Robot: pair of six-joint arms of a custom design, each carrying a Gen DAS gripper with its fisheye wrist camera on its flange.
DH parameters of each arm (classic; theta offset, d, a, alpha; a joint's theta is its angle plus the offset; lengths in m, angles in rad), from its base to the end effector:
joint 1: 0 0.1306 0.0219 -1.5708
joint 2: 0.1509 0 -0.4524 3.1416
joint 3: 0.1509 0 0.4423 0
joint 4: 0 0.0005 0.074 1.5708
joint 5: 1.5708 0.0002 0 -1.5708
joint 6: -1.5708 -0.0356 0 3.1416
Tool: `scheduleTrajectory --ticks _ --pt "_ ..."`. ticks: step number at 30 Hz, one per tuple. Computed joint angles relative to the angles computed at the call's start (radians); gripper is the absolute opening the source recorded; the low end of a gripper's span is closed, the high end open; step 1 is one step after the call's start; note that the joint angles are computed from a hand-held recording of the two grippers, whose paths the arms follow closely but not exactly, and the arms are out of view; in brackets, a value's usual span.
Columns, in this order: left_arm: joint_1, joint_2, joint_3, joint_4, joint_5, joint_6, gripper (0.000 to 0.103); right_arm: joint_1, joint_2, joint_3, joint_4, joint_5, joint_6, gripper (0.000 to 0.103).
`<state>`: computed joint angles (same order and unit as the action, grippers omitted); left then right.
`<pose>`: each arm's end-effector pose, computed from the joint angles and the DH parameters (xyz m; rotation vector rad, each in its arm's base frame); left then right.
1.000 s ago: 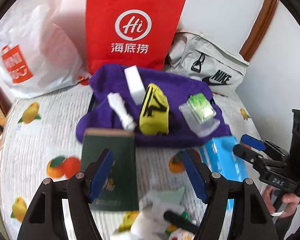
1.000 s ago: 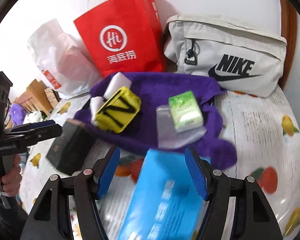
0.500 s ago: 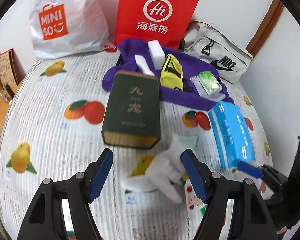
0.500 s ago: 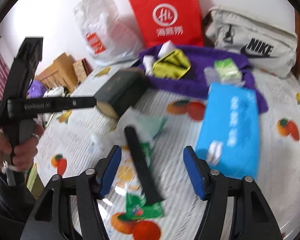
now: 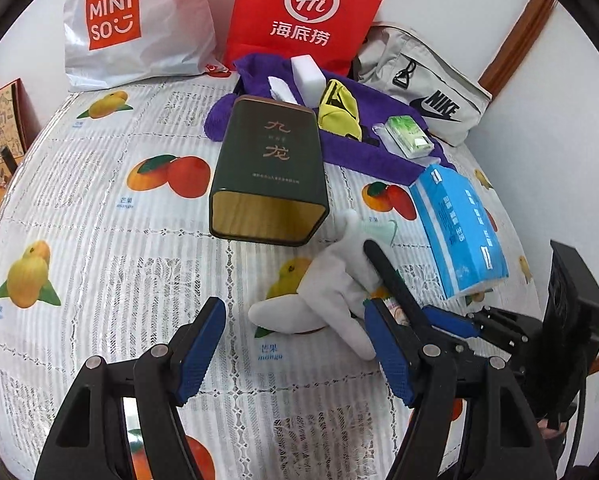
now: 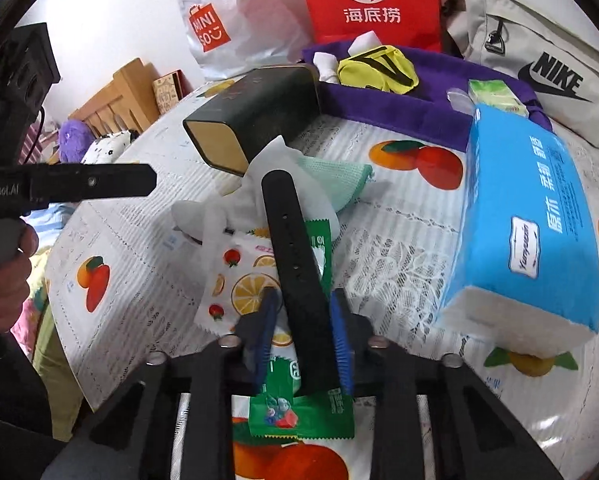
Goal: Organize soft objects
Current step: 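Grasp the black strap with the right gripper while the left grasps the orange-print packet, then carry the orange-print packet and black strap toward the purple towel with both grippers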
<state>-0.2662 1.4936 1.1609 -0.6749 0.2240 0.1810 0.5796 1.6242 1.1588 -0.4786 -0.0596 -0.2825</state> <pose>0.5102 -0.1478 0.3453 0.1957 2.5992 -0.4528 0.4786 0.3152 0.2863 -0.4041 2.5330 0.4168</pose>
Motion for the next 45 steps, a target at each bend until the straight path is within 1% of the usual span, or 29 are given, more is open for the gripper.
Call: scheduleTrajectory --ticks 4,7,9,14,20,24,26,29,30,32,34,36,38,40,41,43,44,45 --pt "0.011 0.003 -0.005 0.000 0.031 -0.031 0.070 0.007 -0.027 -0.003 0.004 0.005 -0.034 0.020" --pt "0.018 0.007 -0.006 0.002 0.043 -0.043 0.070 0.020 -0.062 -0.019 0.009 0.046 -0.058 0.020" --pt "0.021 0.010 -0.007 0.002 0.055 -0.055 0.070 0.023 -0.073 -0.024 -0.007 0.059 -0.081 0.020" --pt "0.009 0.012 -0.014 0.019 0.060 -0.060 0.070 0.044 -0.139 -0.072 -0.041 0.139 -0.111 0.020" --pt "-0.033 0.011 -0.035 0.044 0.070 -0.038 0.070 0.041 -0.192 -0.139 -0.074 0.174 -0.135 0.020" --pt "-0.082 0.016 -0.035 0.054 0.061 -0.034 0.072 0.023 -0.224 -0.192 -0.060 0.155 -0.154 0.020" --pt "-0.109 0.023 -0.030 0.056 0.039 -0.023 0.078 0.012 -0.240 -0.219 -0.045 0.143 -0.160 0.020" --pt "-0.154 0.041 -0.015 0.048 -0.011 -0.010 0.080 -0.005 -0.263 -0.257 -0.028 0.130 -0.165 0.021" --pt "-0.172 0.052 -0.008 0.046 -0.051 0.003 0.082 -0.008 -0.266 -0.262 -0.025 0.128 -0.165 0.021" --pt "-0.193 0.069 0.000 0.042 -0.111 0.010 0.083 -0.016 -0.279 -0.280 -0.019 0.131 -0.158 0.020" --pt "-0.208 0.094 0.013 0.027 -0.155 0.021 0.083 -0.022 -0.287 -0.291 -0.015 0.134 -0.153 0.020" --pt "-0.220 0.092 0.002 0.058 -0.203 0.030 0.083 -0.029 -0.291 -0.301 -0.006 0.129 -0.152 0.020" --pt "-0.222 0.094 0.002 0.060 -0.205 0.033 0.083 -0.034 -0.294 -0.311 0.005 0.126 -0.154 0.020" --pt "-0.224 0.090 -0.001 0.065 -0.225 0.027 0.071 -0.035 -0.296 -0.319 0.021 0.120 -0.158 0.020" --pt "-0.225 0.087 -0.003 0.062 -0.238 0.018 0.059 -0.034 -0.298 -0.323 0.030 0.117 -0.160 0.020" --pt "-0.216 0.074 -0.009 0.063 -0.216 0.011 0.052 -0.032 -0.300 -0.326 0.039 0.115 -0.159 0.020" --pt "-0.210 0.065 -0.015 0.068 -0.211 0.013 0.047 -0.030 -0.301 -0.328 0.046 0.113 -0.156 0.020" --pt "-0.205 0.059 -0.018 0.073 -0.207 0.013 0.045 -0.028 -0.302 -0.328 0.048 0.116 -0.154 0.020"
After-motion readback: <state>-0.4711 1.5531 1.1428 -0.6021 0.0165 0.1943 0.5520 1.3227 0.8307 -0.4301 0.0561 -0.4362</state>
